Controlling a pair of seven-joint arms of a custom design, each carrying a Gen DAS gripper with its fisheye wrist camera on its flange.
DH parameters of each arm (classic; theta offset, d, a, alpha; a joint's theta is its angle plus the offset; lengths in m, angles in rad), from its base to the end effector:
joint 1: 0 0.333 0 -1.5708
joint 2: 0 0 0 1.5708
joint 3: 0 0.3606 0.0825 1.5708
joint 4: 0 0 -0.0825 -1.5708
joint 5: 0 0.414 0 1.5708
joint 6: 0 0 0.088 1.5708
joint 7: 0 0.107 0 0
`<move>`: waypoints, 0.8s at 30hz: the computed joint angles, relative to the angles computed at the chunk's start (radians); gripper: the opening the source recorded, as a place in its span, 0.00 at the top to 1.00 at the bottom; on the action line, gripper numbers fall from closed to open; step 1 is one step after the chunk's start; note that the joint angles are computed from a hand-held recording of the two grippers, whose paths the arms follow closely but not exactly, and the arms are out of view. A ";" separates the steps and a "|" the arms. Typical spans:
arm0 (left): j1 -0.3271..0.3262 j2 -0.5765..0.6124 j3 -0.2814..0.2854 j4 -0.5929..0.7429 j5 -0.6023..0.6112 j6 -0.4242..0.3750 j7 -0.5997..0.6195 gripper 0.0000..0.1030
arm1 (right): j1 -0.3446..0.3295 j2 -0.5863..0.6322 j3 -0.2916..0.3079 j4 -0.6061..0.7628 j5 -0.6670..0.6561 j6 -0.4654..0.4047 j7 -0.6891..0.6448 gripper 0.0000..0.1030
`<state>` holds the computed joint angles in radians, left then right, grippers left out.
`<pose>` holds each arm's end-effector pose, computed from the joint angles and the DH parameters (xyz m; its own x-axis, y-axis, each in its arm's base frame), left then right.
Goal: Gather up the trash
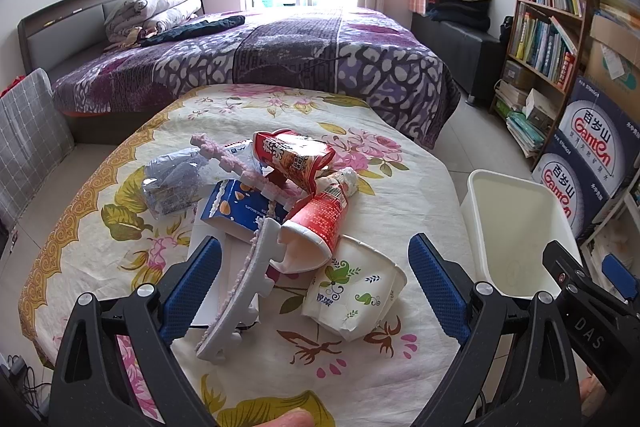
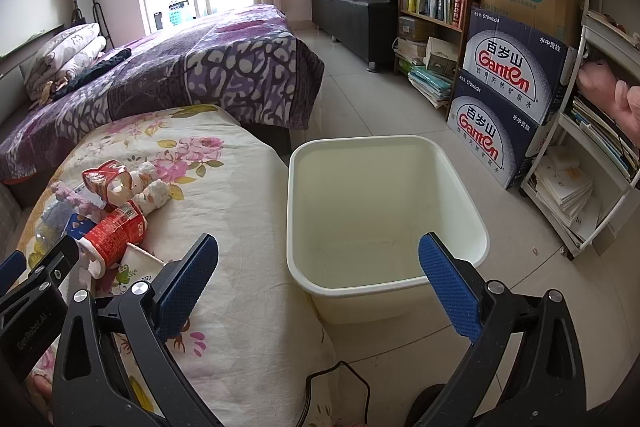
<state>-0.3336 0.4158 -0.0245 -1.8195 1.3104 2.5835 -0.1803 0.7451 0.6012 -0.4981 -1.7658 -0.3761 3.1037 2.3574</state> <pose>0.6585 -0.2631 0.3584 0.3438 -0.9390 -0.0081 -0.5989 -0.2125 -0.7721 0.7015 0.2758 0.3561 0.0315 -0.9993 -0.0190 -0.6684 -0.0069 -0.7438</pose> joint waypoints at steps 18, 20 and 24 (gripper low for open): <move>0.098 -0.006 -0.008 0.032 -0.341 0.036 0.301 0.11 | -0.221 0.003 0.308 0.229 -0.004 -0.295 -0.253 0.07; 0.132 -0.008 -0.013 0.031 -0.443 0.067 0.381 0.11 | -0.190 0.027 0.270 0.258 -0.068 -0.251 -0.204 0.07; 0.278 0.005 -0.094 0.013 -0.769 0.186 0.604 0.11 | -0.329 0.071 0.458 0.339 0.060 -0.308 -0.374 0.07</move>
